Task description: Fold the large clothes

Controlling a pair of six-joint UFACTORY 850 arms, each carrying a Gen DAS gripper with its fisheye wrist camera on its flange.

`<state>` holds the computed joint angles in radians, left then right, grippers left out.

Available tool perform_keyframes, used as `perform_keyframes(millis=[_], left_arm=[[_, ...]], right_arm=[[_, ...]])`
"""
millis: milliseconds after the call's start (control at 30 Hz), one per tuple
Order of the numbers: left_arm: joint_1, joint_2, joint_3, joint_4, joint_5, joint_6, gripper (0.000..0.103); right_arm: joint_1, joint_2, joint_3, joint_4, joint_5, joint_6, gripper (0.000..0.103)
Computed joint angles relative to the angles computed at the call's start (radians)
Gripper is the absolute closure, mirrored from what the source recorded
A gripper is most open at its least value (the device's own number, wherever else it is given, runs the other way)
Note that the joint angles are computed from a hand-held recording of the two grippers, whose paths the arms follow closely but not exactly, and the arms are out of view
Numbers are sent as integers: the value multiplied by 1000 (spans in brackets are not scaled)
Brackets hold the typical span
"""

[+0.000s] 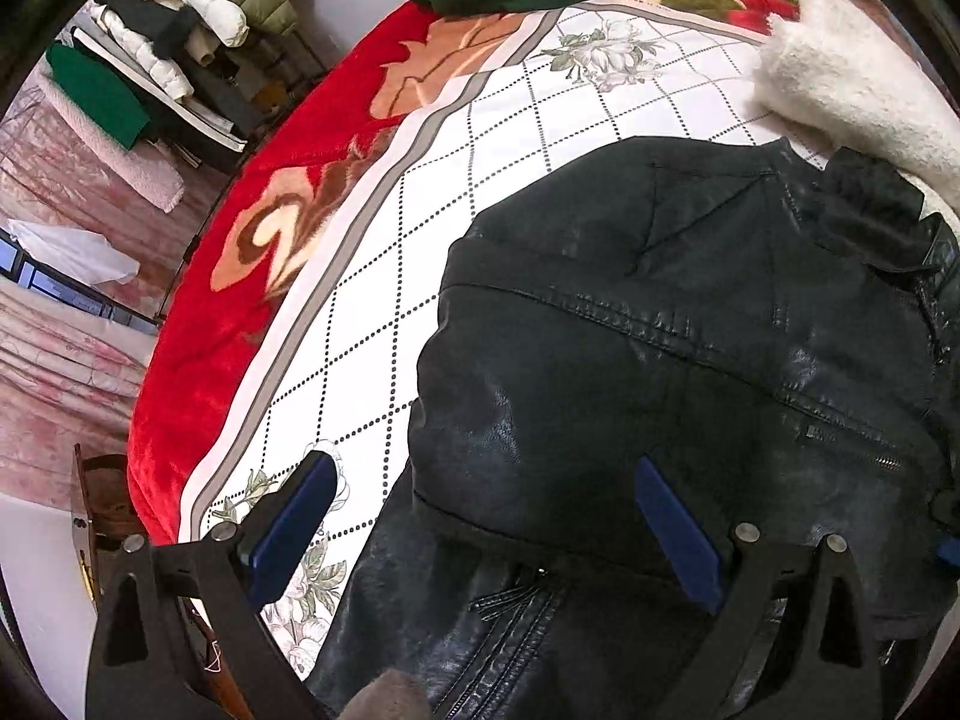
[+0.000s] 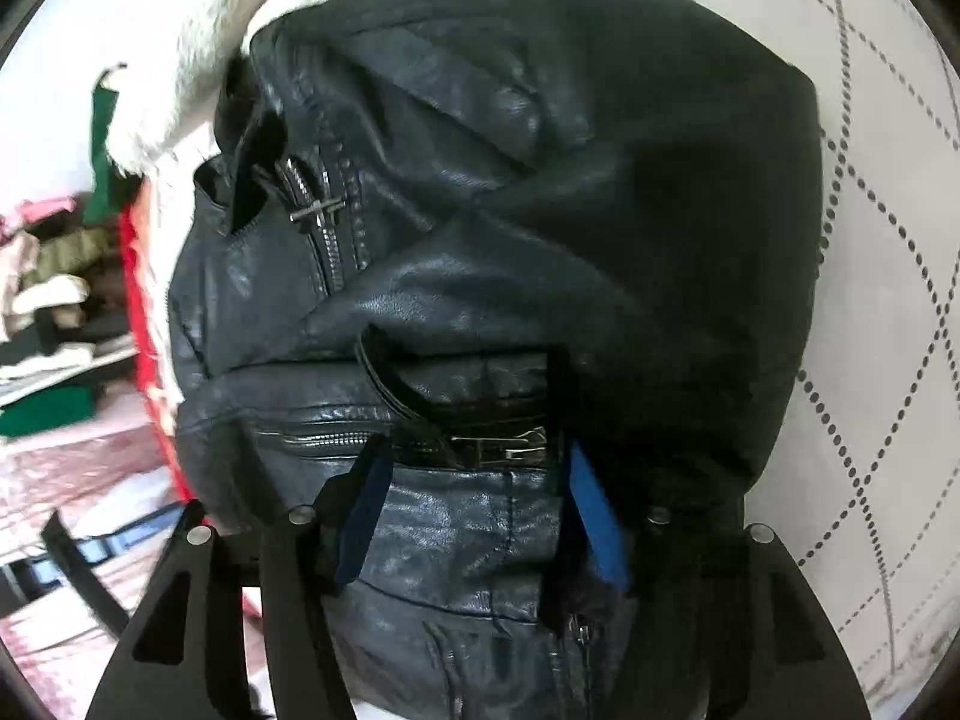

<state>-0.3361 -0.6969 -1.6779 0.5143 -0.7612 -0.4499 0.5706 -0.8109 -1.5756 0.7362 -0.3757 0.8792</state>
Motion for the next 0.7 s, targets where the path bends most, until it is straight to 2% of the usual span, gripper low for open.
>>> perform_keyframes(millis=[67, 100, 133, 200, 367, 467, 633, 700], left_arm=[[0, -3, -5, -6, -11, 1, 2], [1, -2, -5, -5, -11, -1, 2], [0, 1, -4, 4, -11, -7, 2], [-3, 6, -3, 16, -8, -9, 2], [-5, 0, -30, 40, -10, -7, 2], [-3, -35, -71, 63, -34, -17, 2], [16, -171, -203, 68, -108, -14, 0], [22, -205, -234, 54, -114, 8, 0]], right_arm=[[6, -47, -92, -176, -82, 113, 49], [13, -53, -113, -262, -104, 183, 74], [20, -46, -110, -306, -83, 219, 82], [29, -30, -107, -414, -67, 322, 83], [54, 75, -25, -758, -49, 709, 84], [63, 121, 16, -865, -85, 824, 84], [43, 111, 41, -723, -108, 705, 84], [26, 86, 50, -566, -99, 542, 82]])
